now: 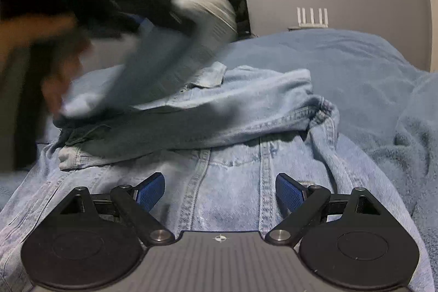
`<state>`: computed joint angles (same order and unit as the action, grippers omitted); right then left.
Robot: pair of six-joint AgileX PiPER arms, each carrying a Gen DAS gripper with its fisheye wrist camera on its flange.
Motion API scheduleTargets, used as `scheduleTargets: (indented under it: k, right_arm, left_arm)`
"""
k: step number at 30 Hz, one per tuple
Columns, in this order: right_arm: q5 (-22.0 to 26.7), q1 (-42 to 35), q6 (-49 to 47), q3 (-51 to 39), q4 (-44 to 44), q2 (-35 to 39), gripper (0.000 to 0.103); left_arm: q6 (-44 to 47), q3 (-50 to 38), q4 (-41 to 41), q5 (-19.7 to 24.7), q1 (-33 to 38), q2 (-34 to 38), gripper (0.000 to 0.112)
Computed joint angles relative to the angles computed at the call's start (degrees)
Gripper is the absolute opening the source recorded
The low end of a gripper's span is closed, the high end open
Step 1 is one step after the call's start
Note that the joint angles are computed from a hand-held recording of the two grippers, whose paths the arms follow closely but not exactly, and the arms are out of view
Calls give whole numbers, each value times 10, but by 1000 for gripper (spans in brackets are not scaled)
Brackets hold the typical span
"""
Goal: Fold large clothes
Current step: 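Fold the held sleeve over the jacket front and open the left tool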
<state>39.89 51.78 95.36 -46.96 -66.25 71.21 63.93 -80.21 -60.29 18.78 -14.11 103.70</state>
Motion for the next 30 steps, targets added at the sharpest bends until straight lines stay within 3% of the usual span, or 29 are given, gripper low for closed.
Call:
scheduleTargets:
  k: [2, 4, 7, 9, 11, 17, 20, 23, 26, 28, 29, 30]
  right_arm:
    - [-12, -10, -7, 0, 15, -1, 90]
    - [-19, -16, -14, 0, 23, -1, 90]
    - [-27, -23, -24, -3, 30, 1, 90]
    - [-37, -30, -17, 0, 24, -1, 90]
    - [-53, -40, 6, 7, 8, -8, 90]
    - [-126, -116, 30, 12, 40, -10, 89]
    - [-125, -133, 81, 14, 4, 1, 85]
    - [-110, -143, 120, 5, -27, 21, 80]
    - [-132, -177, 86, -10, 20, 47, 78]
    - [-164, -192, 72, -9, 26, 54, 60]
    - [-169, -192, 53, -14, 36, 57, 47]
    - [-150, -179, 46, -23, 24, 61, 40]
  left_arm:
    - [-81, 2, 85, 27, -2, 12, 18]
    - [-126, -7, 113, 80, 16, 18, 61]
    - [-23, 56, 5, 103, 79, -23, 83]
    - [46, 92, -56, 135, 138, -49, 85]
    - [34, 90, -34, 175, 213, -59, 88]
    - [76, 189, 8, 159, 372, -110, 89]
    - [85, 197, -11, 154, 419, -80, 89]
    - [106, 183, -46, 197, 455, -49, 89]
    - [151, 182, -61, 185, 449, -41, 89]
    - [181, 185, -65, 172, 442, -35, 89]
    - [187, 185, -60, 174, 446, -37, 89]
    - [193, 186, -59, 174, 448, -37, 89]
